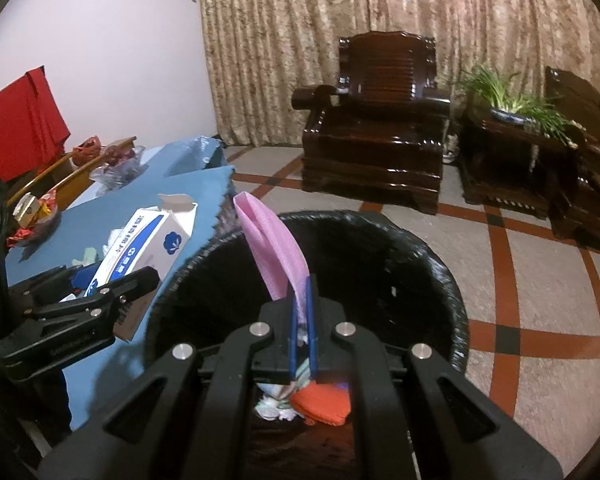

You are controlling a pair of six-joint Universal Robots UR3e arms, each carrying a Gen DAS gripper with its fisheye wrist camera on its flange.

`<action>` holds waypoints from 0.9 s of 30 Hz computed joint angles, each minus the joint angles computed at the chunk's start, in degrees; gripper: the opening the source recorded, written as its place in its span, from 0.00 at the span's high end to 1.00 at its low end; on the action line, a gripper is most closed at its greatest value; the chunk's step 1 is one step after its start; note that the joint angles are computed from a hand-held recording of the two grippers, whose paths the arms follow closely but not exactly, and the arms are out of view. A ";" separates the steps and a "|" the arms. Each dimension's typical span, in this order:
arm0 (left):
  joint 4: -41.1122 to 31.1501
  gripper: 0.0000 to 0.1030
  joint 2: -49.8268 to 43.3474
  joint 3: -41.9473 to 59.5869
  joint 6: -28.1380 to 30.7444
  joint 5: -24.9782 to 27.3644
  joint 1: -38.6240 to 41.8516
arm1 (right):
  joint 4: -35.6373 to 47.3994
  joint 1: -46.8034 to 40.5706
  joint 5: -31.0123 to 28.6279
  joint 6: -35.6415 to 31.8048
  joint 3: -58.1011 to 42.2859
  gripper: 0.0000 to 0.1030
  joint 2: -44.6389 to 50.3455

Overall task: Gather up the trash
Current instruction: 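Carry the box and pink mask over the bin and open both grippers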

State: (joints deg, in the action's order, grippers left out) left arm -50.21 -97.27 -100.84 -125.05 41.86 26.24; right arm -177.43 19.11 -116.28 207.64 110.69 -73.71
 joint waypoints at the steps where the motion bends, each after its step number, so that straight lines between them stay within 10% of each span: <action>1: 0.62 0.48 -0.27 -0.09 -0.29 0.35 -0.70 | -0.29 -0.34 0.13 0.30 0.96 0.97 -0.20; 10: 0.73 0.45 -5.10 3.40 -2.24 3.08 -6.04 | -2.04 -2.46 0.30 2.74 5.93 0.87 -0.18; 18: -0.25 0.18 -4.84 3.40 -0.30 1.50 -2.95 | -2.55 -1.39 -4.10 6.07 8.18 0.17 -0.98; 27: 1.29 0.06 -1.98 3.08 -0.78 -1.68 5.39 | -0.24 1.94 -6.65 7.95 2.92 0.05 -0.99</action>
State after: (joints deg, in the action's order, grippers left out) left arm -48.92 -99.26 -97.76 -125.83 40.18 31.64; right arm -177.68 21.05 -122.93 215.59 113.61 -74.70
